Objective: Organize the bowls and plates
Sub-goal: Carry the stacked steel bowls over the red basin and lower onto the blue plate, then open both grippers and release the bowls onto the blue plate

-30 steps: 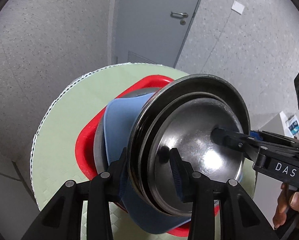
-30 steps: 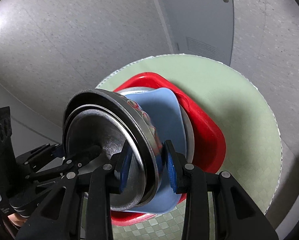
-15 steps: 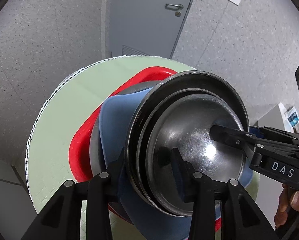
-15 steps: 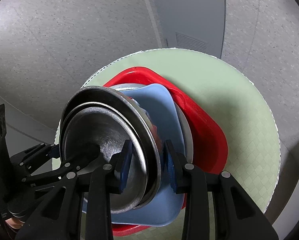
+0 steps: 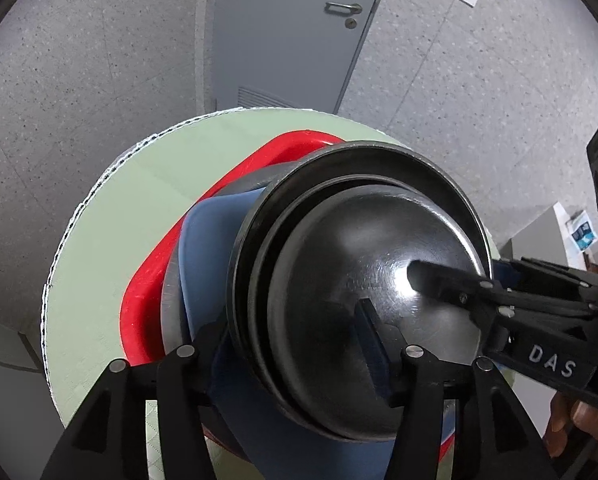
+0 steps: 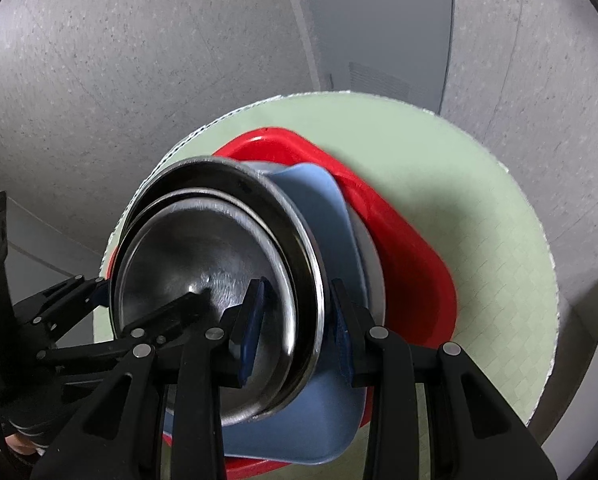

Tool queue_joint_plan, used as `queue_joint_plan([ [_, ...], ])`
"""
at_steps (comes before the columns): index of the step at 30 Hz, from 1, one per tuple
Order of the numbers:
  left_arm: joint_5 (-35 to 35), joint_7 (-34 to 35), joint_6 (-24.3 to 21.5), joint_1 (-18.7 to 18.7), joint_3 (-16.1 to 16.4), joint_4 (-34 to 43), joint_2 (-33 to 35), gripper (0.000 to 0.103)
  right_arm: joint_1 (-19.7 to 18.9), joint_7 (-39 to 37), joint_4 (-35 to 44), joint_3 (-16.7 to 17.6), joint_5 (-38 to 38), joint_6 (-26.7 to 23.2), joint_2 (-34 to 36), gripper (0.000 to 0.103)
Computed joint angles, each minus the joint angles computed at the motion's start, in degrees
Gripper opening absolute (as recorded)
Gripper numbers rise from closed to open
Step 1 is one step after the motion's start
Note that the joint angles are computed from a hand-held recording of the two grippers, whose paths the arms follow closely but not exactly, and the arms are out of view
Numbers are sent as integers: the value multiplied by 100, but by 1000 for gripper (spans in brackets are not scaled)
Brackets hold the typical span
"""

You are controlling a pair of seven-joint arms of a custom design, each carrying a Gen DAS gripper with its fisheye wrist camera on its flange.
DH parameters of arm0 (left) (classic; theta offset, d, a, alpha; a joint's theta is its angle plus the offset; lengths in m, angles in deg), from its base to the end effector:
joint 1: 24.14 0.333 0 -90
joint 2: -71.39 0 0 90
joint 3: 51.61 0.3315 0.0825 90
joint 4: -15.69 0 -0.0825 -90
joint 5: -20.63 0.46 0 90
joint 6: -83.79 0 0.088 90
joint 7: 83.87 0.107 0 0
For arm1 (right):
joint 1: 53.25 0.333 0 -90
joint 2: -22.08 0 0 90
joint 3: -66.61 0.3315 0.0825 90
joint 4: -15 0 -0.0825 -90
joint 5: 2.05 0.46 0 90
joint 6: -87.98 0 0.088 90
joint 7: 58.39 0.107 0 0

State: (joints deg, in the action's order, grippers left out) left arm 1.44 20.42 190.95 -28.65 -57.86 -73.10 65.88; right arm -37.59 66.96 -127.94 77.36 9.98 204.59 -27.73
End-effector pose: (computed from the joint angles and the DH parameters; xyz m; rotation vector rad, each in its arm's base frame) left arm 0.6047 -0.1445 0.7480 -1.6275 2.4749 -0.7878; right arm 0.3403 0.1961 0.5976 -1.6806 2.1604 -0.0697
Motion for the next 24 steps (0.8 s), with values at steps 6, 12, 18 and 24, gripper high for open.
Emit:
queue_joint_plan([
  [6,21,-120,-100,11,-30,147,108,52,108,-73,-213,-189,334,33,-233,35],
  [12,106,-188,-344,27,-37,279,117,55,192,-190,-274,-251,612,-77,-345,39],
  [18,256,-341,-352,22,-49,344,54,59,170,-115,-194,-194,701,-166,-290,43],
  [24,39,-240,-166,24,36,112,-203,72,168,-1,-278,-139,717,-168,-468,44],
])
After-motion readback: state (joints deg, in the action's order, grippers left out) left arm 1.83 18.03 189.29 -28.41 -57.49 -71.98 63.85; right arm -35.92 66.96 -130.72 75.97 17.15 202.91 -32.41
